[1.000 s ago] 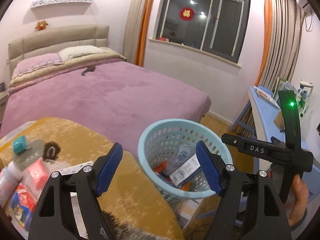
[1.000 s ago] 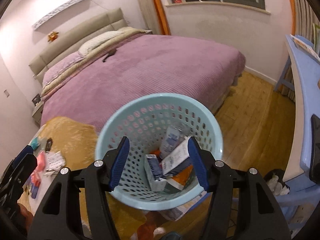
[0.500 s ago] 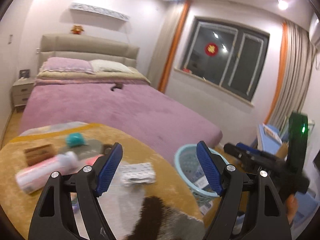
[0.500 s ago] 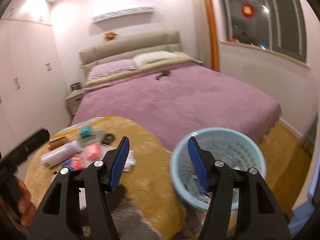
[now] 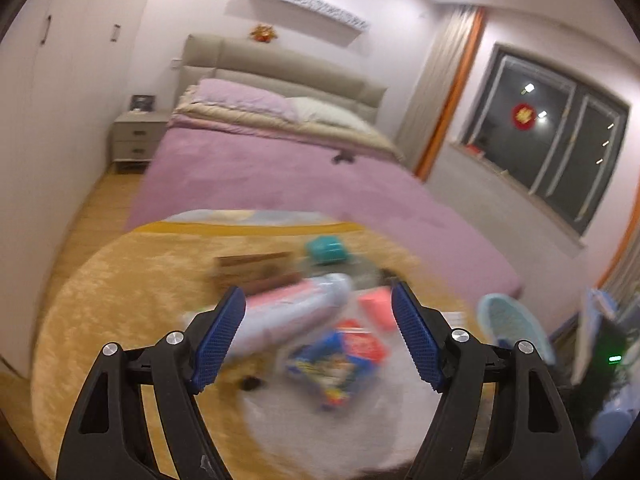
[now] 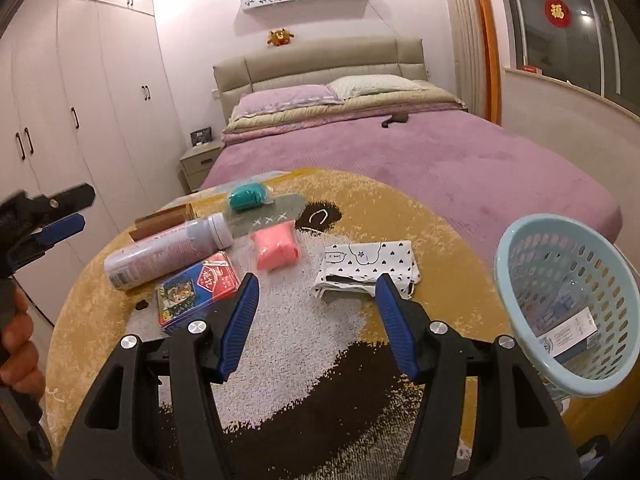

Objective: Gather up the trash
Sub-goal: 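Grasp the pink drink bottle with the left tool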

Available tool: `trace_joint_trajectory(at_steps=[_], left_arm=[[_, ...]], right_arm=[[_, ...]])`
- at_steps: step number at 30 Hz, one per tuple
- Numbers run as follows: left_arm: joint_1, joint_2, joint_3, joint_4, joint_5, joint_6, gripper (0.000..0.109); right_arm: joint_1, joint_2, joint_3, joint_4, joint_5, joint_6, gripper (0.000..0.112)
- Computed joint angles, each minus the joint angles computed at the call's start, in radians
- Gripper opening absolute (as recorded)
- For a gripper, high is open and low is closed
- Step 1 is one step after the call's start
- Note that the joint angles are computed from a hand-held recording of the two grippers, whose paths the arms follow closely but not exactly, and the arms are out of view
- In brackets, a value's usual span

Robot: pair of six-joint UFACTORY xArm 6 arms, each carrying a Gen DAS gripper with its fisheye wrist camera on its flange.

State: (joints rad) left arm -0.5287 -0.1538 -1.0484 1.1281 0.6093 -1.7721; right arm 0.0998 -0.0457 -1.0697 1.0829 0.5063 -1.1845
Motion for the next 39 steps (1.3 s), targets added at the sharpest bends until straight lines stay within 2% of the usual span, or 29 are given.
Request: trace_joint_trajectory(at_steps=[5, 10, 14, 15, 19, 25, 32, 39], left_arm=[[0.072, 0.029, -0.002, -0.064, 0.005, 0.128, 0.073], [0.117, 0.079, -0.038, -0.199, 0.008, 0.304, 0.072], [0.138, 0.103, -0.04, -0.354, -0.049, 0.472, 0.066], [0.138, 0.108, -0.041, -0.403, -0.057, 0.529, 0.063], [0.11, 0.114, -0.034, -0.481, -0.051, 0.606, 0.055], [0.053, 0.127, -0.041, -0.718, -0.053, 0.832, 0.055], [0.031, 0.236, -0.162, -0.648, 0.048, 0.785, 0.051], [0.049, 0.249, -0.136, -0.671, -0.024, 0.738, 0.047]], right_arm=[[0.004, 0.043, -0.021, -0.027, -0.034, 0.03, 0.057], [-0.019, 0.078, -0.049, -0.033, 0.005, 0.066, 0.057], [-0.018, 0.085, -0.051, -0.036, 0.006, 0.068, 0.057], [-0.016, 0.082, -0.048, -0.027, 0.001, 0.056, 0.057], [-0.018, 0.074, -0.042, -0.004, 0.008, 0.028, 0.057], [-0.031, 0.091, -0.062, -0.014, 0.031, 0.059, 0.057], [-0.024, 0.087, -0.054, -0.021, 0.021, 0.054, 0.057], [-0.028, 0.091, -0.059, -0.037, 0.033, 0.071, 0.057]])
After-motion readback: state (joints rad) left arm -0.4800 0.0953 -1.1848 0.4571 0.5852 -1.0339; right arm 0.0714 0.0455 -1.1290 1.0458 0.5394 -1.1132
